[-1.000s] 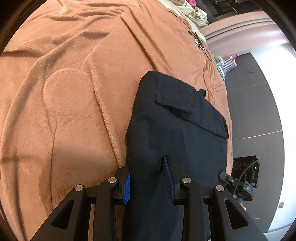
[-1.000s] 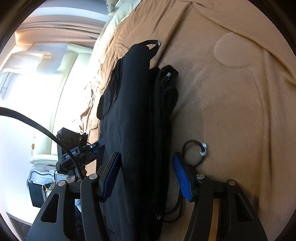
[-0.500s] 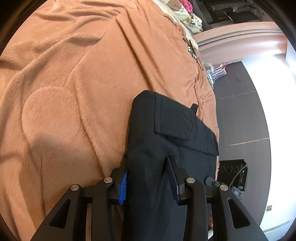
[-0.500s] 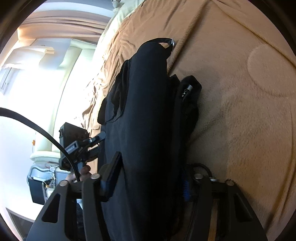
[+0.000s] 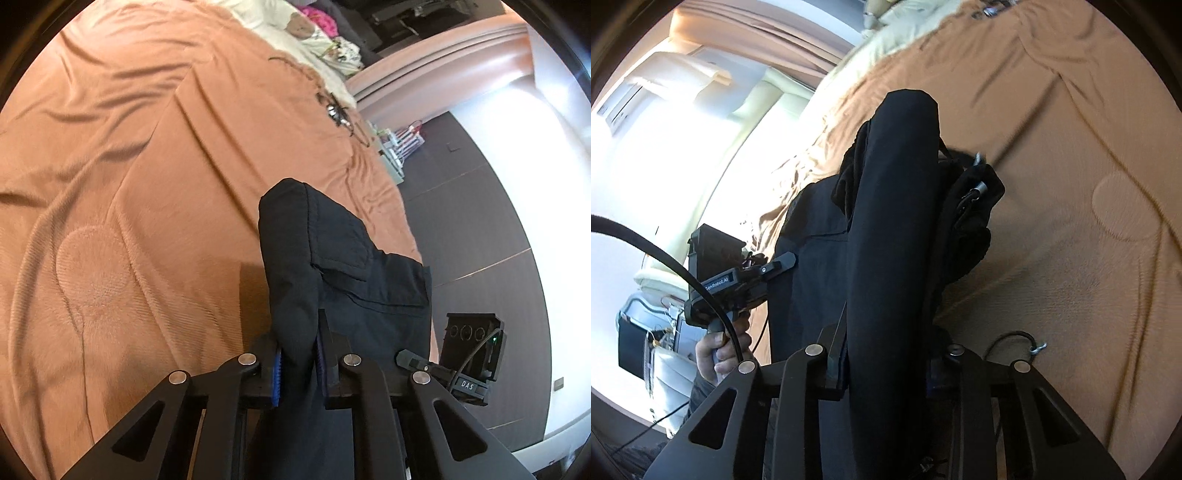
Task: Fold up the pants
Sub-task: 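Lift the folded black pants with both tools pinching the bundle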
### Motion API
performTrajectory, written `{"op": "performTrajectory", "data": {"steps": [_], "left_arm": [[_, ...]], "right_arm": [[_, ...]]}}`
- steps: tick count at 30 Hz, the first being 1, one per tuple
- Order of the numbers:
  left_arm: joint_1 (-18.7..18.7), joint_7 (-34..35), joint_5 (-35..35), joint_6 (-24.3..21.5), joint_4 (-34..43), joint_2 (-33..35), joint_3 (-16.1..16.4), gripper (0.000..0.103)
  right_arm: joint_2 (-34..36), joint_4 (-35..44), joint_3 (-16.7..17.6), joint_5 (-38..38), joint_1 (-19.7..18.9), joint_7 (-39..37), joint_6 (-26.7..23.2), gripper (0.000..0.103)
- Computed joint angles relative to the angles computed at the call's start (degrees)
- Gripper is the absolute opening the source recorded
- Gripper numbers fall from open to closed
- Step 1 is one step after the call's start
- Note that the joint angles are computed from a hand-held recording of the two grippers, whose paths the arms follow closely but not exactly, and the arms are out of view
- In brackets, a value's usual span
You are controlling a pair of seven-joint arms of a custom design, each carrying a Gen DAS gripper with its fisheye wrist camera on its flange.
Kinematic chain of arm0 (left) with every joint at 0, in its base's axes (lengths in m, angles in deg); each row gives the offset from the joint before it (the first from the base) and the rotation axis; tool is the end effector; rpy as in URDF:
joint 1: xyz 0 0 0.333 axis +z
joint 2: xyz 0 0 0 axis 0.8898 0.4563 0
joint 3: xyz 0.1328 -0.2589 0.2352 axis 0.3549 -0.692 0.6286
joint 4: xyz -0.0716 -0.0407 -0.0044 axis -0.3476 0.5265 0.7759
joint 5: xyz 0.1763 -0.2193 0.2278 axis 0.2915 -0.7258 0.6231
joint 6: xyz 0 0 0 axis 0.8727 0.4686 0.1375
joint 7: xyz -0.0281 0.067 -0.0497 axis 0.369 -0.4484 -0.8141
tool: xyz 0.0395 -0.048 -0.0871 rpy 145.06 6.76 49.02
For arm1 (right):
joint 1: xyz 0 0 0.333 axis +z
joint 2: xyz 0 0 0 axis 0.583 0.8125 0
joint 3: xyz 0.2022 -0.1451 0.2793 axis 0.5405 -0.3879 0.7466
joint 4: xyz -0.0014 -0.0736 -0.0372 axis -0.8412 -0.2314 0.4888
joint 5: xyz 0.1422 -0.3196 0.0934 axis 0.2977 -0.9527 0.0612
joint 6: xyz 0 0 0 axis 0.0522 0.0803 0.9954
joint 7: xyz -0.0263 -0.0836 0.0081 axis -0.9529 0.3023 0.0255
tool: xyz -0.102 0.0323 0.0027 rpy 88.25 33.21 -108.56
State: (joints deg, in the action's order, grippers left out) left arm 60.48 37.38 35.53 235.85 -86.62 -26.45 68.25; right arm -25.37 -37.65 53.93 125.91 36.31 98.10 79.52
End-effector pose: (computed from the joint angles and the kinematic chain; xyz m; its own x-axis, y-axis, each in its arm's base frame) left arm 0.6872 -0.1865 0.5260 -0.0454 -0.6826 0.7294 -0.8771 -0.3222 -0.3561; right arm 0.6670 0.0863 0.5839 0.2397 -0.6836 -0.6894 -0.8472 0.1996 -0.4924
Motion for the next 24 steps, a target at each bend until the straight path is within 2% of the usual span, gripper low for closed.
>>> {"op": "performTrajectory", "data": {"steps": [9, 24], "left_arm": [[-0.7, 4.3, -5.0, 4.5, -4.8, -6.4, -0.7, 0.014], [-5.0, 12.5, -13.0, 9.8, -13.6, -20.2, 3.0, 0.014]], "right_arm": [[-8.6, -8.5, -0.9, 4.2, 2.8, -7.2, 5.4, 0.025], [-22.3, -19.4, -5.9, 9.6, 10.7, -16.9, 10.8, 0.025]]}}
